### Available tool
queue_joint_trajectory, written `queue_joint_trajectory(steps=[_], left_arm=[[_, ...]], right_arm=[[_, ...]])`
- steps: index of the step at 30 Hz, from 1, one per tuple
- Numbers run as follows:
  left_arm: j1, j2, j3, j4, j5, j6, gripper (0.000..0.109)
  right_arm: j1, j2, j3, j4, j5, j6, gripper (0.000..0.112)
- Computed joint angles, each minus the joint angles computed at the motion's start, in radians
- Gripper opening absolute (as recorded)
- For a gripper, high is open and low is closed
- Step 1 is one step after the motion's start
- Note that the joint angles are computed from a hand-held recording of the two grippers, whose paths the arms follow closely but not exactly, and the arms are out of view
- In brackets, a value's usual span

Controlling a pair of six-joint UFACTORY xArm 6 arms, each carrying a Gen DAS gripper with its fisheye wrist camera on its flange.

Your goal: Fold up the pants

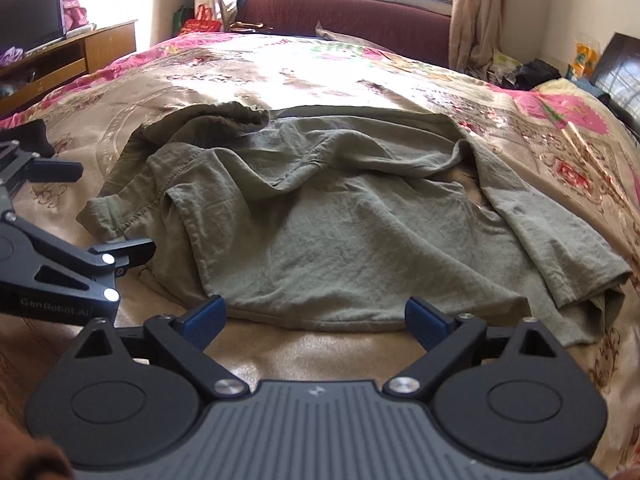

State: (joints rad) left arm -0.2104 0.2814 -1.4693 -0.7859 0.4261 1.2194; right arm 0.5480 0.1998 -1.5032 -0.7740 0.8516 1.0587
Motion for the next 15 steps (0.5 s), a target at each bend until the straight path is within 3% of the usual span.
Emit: queue_joint_trajectory(steps=[5, 10, 13, 15], left_arm=[[0.011, 0.088, -0.113, 0.065, 0.096, -0.037, 0.101], [0.069, 0.107, -0.184, 0.100, 0.292, -0.048, 0.077], [0.083, 0.109, -0.197, 0.114, 0.317, -0.045, 0.059], [0.082, 0.121, -0.213, 0.115, 0.324, -0.051, 0.054]], right_arm=[[-0.046, 0.033, -0.014, 0.108, -0.113, -0.164, 0.088], [-0.062, 0.046, -0.012, 0.184, -0.196, -0.349, 0.088], [-0.064, 0.054, -0.003, 0.244, -0.233, -0.477, 0.088], [-0.059, 0.080, -0.030, 0.242, -0.213, -0.529, 0.087]])
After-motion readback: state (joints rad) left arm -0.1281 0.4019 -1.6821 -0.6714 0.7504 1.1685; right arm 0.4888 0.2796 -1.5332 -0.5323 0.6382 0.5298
